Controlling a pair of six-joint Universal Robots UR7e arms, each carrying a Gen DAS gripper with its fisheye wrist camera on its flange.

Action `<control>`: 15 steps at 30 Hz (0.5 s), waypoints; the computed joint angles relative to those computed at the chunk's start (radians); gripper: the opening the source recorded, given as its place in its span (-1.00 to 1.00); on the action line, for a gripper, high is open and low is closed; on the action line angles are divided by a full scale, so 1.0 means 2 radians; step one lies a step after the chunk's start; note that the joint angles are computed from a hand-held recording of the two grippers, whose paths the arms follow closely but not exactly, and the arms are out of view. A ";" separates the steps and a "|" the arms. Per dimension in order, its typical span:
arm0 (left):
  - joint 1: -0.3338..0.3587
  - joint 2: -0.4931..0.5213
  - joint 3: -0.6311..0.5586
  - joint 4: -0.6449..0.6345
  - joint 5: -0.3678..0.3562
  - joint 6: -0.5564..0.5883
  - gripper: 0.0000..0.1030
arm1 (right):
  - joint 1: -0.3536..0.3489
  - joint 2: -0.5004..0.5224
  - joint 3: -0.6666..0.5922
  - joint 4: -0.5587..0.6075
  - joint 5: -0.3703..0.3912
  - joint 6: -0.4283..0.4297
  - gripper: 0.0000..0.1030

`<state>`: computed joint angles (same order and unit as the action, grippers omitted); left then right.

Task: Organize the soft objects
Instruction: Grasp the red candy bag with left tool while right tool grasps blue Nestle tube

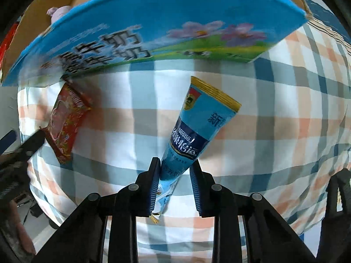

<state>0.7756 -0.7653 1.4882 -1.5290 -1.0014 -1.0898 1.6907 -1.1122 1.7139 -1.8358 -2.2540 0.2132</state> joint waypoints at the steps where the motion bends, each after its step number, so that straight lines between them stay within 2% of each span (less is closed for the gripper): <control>1: 0.005 0.010 -0.005 -0.004 -0.007 0.018 1.00 | -0.003 0.001 -0.002 0.001 0.005 0.003 -0.41; 4: 0.017 0.032 -0.023 0.013 -0.008 0.040 1.00 | -0.007 -0.002 -0.001 0.000 0.011 0.011 -0.35; 5: 0.021 0.035 -0.024 0.008 -0.008 0.048 1.00 | -0.007 -0.004 0.004 -0.003 0.014 0.016 -0.26; 7: 0.027 0.034 -0.022 -0.002 -0.004 0.049 0.98 | -0.009 -0.011 0.013 -0.008 0.019 0.020 -0.22; 8: 0.030 0.032 -0.019 -0.014 -0.007 0.055 0.85 | -0.010 -0.014 0.018 -0.009 0.022 0.024 -0.21; 9: 0.033 0.029 -0.015 -0.027 -0.016 0.061 0.58 | -0.011 -0.017 0.023 -0.009 0.022 0.031 -0.21; 11: 0.035 0.025 -0.008 -0.044 -0.036 0.060 0.18 | -0.014 -0.022 0.032 -0.009 0.026 0.036 -0.21; 15: 0.030 0.017 0.006 -0.048 -0.036 0.039 0.01 | -0.020 -0.031 0.051 -0.021 0.034 0.038 -0.21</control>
<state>0.8348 -0.7304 1.5010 -1.6249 -1.0738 -1.0120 1.6503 -1.1733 1.8163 -1.8781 -2.1851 0.2891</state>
